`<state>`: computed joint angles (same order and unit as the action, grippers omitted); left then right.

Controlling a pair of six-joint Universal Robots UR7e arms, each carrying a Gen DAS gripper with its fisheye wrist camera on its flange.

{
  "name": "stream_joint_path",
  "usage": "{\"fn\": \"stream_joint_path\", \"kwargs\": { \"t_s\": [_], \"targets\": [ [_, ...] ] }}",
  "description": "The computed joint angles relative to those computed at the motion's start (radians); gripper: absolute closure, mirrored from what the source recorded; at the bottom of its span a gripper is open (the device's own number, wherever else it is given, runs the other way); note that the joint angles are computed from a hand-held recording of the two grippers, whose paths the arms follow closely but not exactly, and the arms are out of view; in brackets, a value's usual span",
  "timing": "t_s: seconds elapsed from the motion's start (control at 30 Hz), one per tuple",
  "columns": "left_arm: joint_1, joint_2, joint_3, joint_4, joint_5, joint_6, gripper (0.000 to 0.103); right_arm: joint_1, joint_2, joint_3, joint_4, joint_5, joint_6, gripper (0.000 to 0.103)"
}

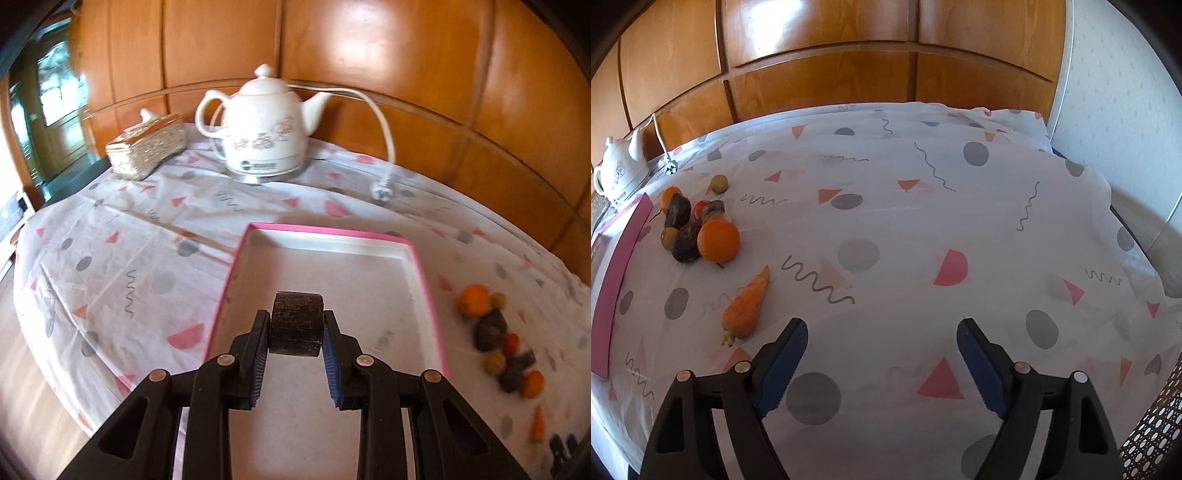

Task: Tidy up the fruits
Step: 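Grasp the dark root slice with the left gripper and drop it in the tray, then grasp the orange carrot with the right gripper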

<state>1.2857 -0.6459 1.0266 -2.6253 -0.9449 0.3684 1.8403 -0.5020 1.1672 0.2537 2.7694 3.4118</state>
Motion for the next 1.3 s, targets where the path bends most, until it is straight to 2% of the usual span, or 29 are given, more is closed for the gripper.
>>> {"fn": "stream_joint_path", "kwargs": {
  "t_s": [0.07, 0.13, 0.2, 0.23, 0.33, 0.4, 0.47, 0.5, 0.7, 0.8, 0.87, 1.0, 1.07, 1.13, 1.2, 1.3],
  "targets": [
    [0.002, 0.013, -0.019, -0.011, 0.027, -0.026, 0.075, 0.002, 0.008, -0.013, 0.033, 0.005, 0.029, 0.024],
    [0.004, 0.009, -0.015, -0.015, 0.023, -0.056, 0.073, 0.002, 0.014, -0.021, 0.054, 0.005, 0.047, 0.030],
    [0.003, -0.014, 0.022, -0.044, 0.012, -0.063, 0.066, -0.005, 0.014, -0.021, 0.086, -0.027, 0.091, 0.039],
    [0.002, -0.026, 0.047, -0.072, 0.009, -0.054, 0.061, -0.007, 0.016, -0.022, 0.097, -0.036, 0.110, 0.040],
    [-0.004, -0.069, 0.119, -0.119, -0.011, -0.039, 0.056, -0.002, 0.023, -0.024, 0.079, -0.023, 0.091, 0.046],
    [-0.008, -0.096, 0.161, -0.133, -0.030, -0.032, 0.049, 0.000, 0.029, -0.029, 0.077, -0.018, 0.079, 0.046],
    [-0.013, -0.127, 0.212, -0.168, -0.049, -0.021, 0.033, 0.000, 0.031, -0.031, 0.075, -0.015, 0.070, 0.046],
    [-0.017, -0.144, 0.240, -0.186, -0.059, -0.015, 0.030, -0.001, 0.029, -0.028, 0.077, -0.019, 0.073, 0.046],
    [-0.036, -0.214, 0.392, -0.305, -0.096, 0.074, 0.023, -0.004, 0.024, -0.028, 0.098, -0.038, 0.107, 0.046],
    [-0.044, -0.242, 0.454, -0.325, -0.095, 0.084, 0.021, 0.004, 0.034, -0.048, 0.161, -0.039, 0.186, 0.046],
    [-0.046, -0.254, 0.486, -0.339, -0.091, 0.088, 0.006, 0.014, 0.012, -0.014, 0.092, -0.055, 0.148, 0.046],
    [-0.042, -0.265, 0.506, -0.324, -0.099, 0.069, 0.002, 0.043, -0.007, 0.005, -0.033, -0.093, -0.024, 0.046],
    [-0.038, -0.268, 0.500, -0.293, -0.111, 0.048, 0.000, 0.048, 0.005, -0.024, -0.026, -0.137, -0.071, 0.048],
    [-0.036, -0.269, 0.495, -0.275, -0.105, 0.032, 0.000, 0.047, 0.026, -0.063, 0.001, -0.164, -0.095, 0.060],
    [-0.036, -0.268, 0.494, -0.268, -0.092, 0.031, 0.000, 0.040, 0.064, -0.133, 0.074, -0.178, -0.086, 0.065],
    [-0.034, -0.273, 0.503, -0.285, -0.090, 0.034, 0.000, 0.029, 0.106, -0.214, 0.142, -0.199, -0.075, 0.066]
  ]
}}
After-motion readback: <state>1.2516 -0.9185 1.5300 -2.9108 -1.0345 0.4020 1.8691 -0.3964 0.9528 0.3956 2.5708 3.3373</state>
